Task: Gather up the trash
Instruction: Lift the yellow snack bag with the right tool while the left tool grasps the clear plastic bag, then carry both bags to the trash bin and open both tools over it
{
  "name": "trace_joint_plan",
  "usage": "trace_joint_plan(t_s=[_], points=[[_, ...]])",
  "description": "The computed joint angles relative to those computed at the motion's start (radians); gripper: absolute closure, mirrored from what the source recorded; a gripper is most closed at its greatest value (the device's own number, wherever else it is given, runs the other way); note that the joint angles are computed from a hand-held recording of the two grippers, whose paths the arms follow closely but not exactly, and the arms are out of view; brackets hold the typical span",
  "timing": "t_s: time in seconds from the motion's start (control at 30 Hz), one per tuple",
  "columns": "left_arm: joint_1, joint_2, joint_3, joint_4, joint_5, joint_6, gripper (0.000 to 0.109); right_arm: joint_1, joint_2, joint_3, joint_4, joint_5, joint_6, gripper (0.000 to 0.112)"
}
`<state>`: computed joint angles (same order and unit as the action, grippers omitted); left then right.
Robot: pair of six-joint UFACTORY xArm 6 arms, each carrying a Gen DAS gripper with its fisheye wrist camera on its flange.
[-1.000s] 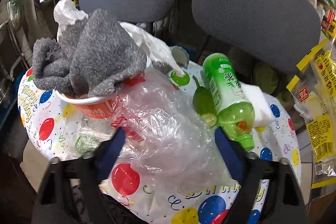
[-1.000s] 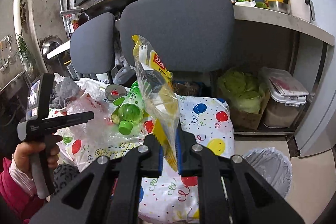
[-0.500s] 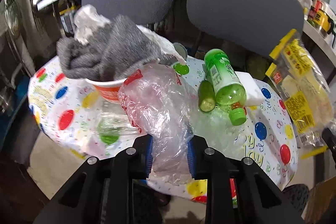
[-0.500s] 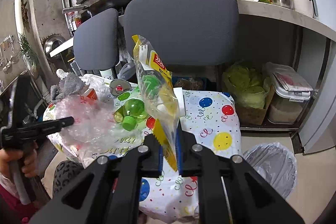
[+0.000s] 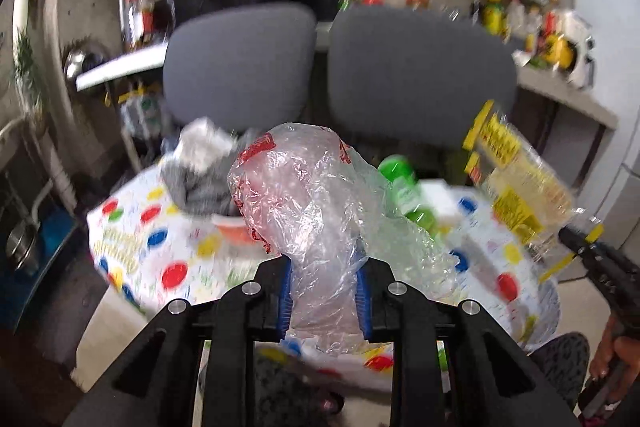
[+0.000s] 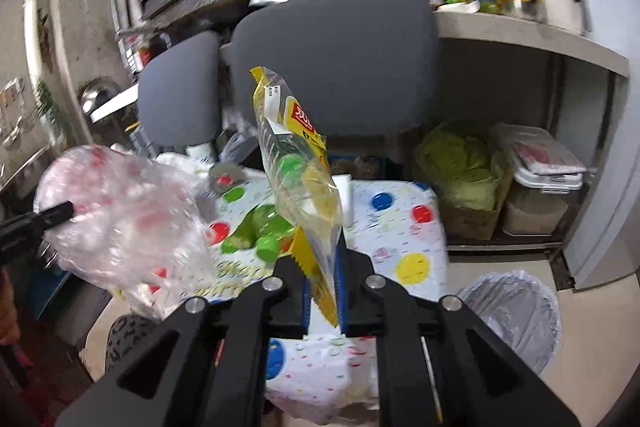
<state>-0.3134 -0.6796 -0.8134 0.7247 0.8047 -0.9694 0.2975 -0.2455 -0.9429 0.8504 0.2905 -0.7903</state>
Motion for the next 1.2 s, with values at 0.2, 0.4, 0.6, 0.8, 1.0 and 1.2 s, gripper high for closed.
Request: trace_joint_plan(t_s=[0.2,0.4,0.6,0.8,1.0,1.2], points=[[-0.019,0.157,-0.085,-0.001,-0.224,0.014,0.082,-0.141,-0.061,0.068,-0.085,-0.053,0.123,0.103],[-0.116,0.489,-0.264,-0.220,-0.430,0.224,0.082,-0.323,-0.084,0.120,-0.259,-0.059,0.299,0.103],[-0.226,0.829,-0.543,-0.521,-0.425,0.528,0.082,-0.433,-0.001,0.098,-0.408,-0.024,0.428,0.103],[-0.261,1.082,-0.831,-0.650,-0.325,0.645,0.074,-0.484,0.124,0.014,-0.393,0.034,0.449,0.095],[-0.272,1.242,-1.047,-0.681,-0.226,0.663,0.048,-0.508,0.223,-0.060,-0.388,0.076,0.465,0.061],[-0.265,1.160,-0.941,-0.639,-0.287,0.625,0.048,-0.497,0.170,-0.018,-0.382,0.055,0.446,0.061]])
